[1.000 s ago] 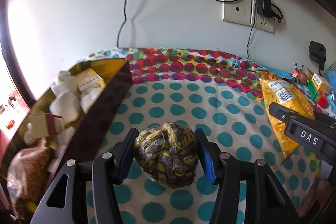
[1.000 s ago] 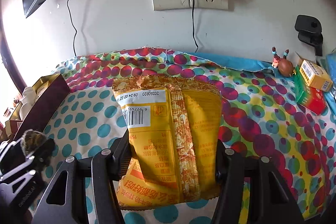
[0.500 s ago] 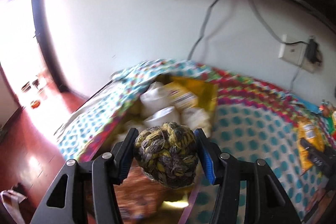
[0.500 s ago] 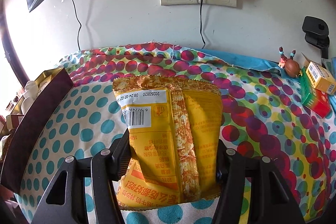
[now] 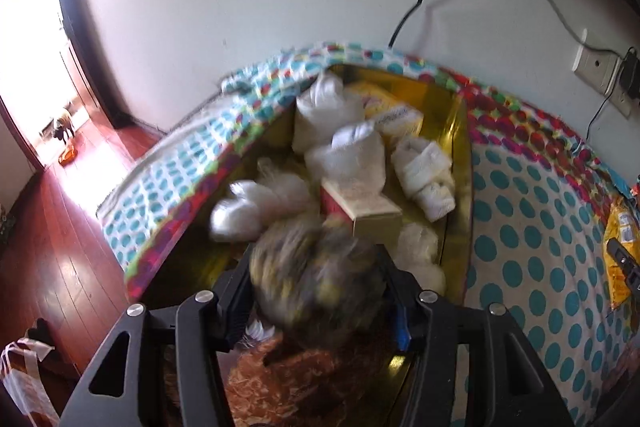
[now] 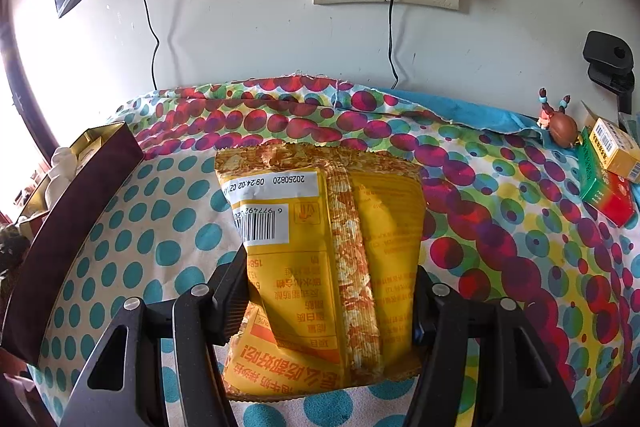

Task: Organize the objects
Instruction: 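Drop the rope ball into the gold tin with left while right lifts snack bag, then carry the yellow snack bag into the gold tin and open the right gripper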

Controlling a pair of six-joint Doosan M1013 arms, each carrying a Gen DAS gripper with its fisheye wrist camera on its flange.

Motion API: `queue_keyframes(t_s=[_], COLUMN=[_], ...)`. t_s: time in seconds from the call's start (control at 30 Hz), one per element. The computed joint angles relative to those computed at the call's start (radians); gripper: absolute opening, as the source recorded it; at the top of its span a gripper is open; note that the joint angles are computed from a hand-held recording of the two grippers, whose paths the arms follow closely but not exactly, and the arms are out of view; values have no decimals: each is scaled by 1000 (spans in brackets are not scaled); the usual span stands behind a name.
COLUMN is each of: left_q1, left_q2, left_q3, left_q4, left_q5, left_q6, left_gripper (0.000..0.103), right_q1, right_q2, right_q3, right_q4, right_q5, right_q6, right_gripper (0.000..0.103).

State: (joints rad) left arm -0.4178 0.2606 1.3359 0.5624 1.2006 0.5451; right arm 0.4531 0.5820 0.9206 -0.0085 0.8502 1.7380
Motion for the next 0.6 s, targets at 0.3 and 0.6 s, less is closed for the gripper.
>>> queue_keyframes(t_s=[0.3, 0.6], left_q1=[-13, -89], left_q2=[-50, -144], left_q3=[63, 125], left_q4=[73, 215], left_q5=[-81, -130], left_q6=[-66, -137], left_gripper=[89, 101], right_q1=[-1, 1], right_q2=[1, -3], right_q3=[-1, 6], right_q4=[2, -5], right_q5=[3, -12], right_q6=[1, 9], right_gripper=[59, 59])
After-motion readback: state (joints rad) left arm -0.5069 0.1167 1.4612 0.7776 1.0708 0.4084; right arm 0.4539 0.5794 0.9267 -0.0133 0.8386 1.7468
